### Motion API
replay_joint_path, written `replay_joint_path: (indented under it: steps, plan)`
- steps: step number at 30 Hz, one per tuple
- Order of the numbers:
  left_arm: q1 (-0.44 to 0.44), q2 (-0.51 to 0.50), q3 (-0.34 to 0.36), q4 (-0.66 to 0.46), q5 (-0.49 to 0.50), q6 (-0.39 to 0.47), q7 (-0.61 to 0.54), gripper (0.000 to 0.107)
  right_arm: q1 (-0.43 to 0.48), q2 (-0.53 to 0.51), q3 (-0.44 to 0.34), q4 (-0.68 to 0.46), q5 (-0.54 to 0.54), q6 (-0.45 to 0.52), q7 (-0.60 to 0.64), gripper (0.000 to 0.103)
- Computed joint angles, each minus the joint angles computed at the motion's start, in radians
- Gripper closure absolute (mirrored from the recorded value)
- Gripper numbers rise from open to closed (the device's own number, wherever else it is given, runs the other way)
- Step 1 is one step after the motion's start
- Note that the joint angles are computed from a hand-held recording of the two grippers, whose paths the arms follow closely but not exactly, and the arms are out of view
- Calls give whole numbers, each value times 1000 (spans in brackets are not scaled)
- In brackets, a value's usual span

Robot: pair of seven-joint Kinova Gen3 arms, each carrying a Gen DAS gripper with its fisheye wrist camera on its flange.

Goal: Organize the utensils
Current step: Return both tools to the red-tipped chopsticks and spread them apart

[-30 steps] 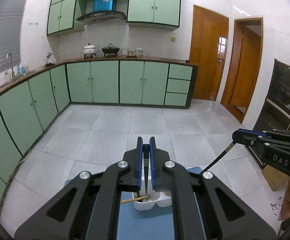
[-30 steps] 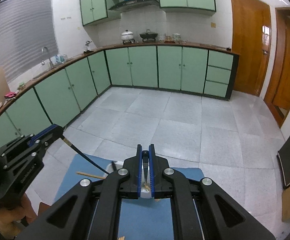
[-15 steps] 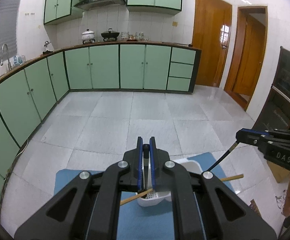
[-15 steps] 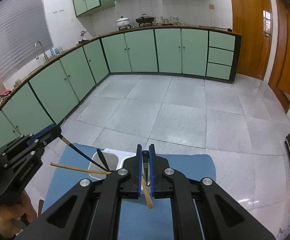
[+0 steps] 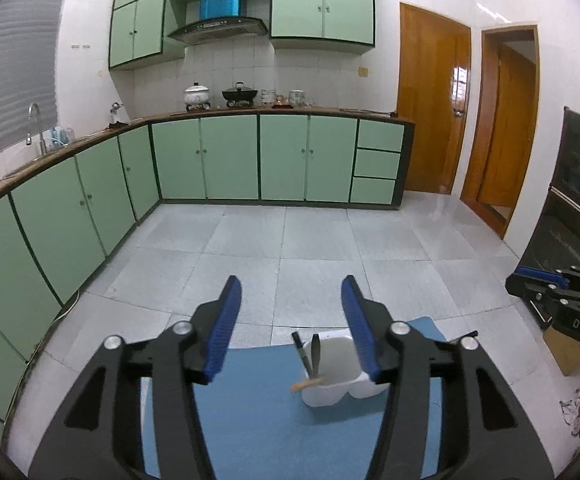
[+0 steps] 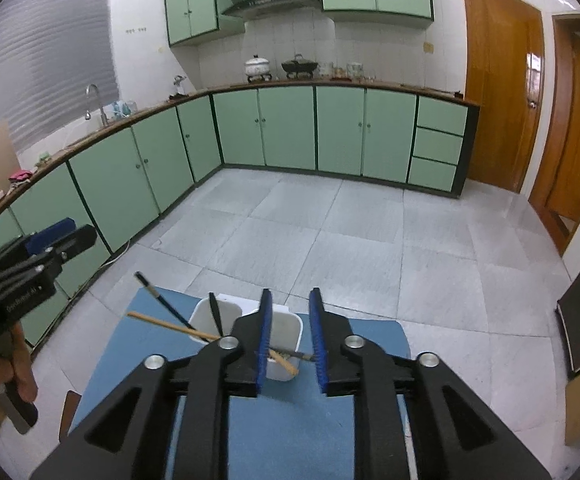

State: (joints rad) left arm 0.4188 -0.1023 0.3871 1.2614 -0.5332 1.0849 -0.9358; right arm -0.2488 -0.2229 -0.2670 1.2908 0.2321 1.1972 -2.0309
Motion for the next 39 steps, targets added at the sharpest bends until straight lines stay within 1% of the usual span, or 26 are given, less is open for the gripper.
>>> replay_joint_path:
  steps: [3,5,7,9,10,13,15,17,19,20,21,22,24,26,29,30,31,37,39]
  plan:
    - [-2,-64,15,33,4,18,0,48,-3,-74,-9,48,-18,-9,-1,79]
    - [-14,-118,25,71,33,22,-16,41,-3,-151,-8,128,-44,-51,-3,76]
    - [-29,-182,47,131,44,21,-25,38,14,-237,-17,221,-81,-93,1,73]
    - [-23,-274,41,224,92,2,-28,36,18,-327,-42,313,-90,-94,-10,70]
    - [-24,-312,43,270,104,-17,-17,35,37,-372,-55,360,-116,-99,-8,68]
    - [-36,-442,63,409,171,-34,3,33,80,-510,-87,499,-205,-91,-18,68]
    - [-49,-529,82,501,224,-37,23,31,95,-602,-134,591,-257,-60,-73,68]
    - [-42,-618,98,594,296,-23,60,31,68,-695,-193,684,-283,-47,-116,68]
    - [-64,-705,136,670,352,-7,85,29,88,-775,-238,737,-345,-21,-129,68]
    - [-65,-746,152,703,388,11,99,28,92,-818,-273,764,-386,1,-148,68]
    - [-62,-771,158,722,413,25,97,28,100,-844,-290,775,-415,17,-152,68]
    - [-66,-810,179,746,443,54,105,28,115,-872,-321,786,-456,38,-150,68]
    - [-81,-867,196,769,479,95,106,28,157,-917,-369,787,-534,69,-100,68]
    - [-82,-931,170,793,529,136,124,27,182,-927,-436,777,-589,71,-66,68]
    - [-103,-989,139,802,569,178,123,27,239,-927,-505,763,-659,53,-12,67]
    - [-115,-1001,141,796,585,188,120,27,260,-936,-513,760,-671,52,3,66]
    - [-125,-1012,144,789,596,197,110,27,283,-954,-525,752,-678,48,13,63]
    - [-175,-1052,154,779,663,216,44,26,349,-989,-540,750,-738,27,53,61]
    - [-191,-1057,146,787,688,212,21,26,362,-1003,-528,764,-749,21,65,61]
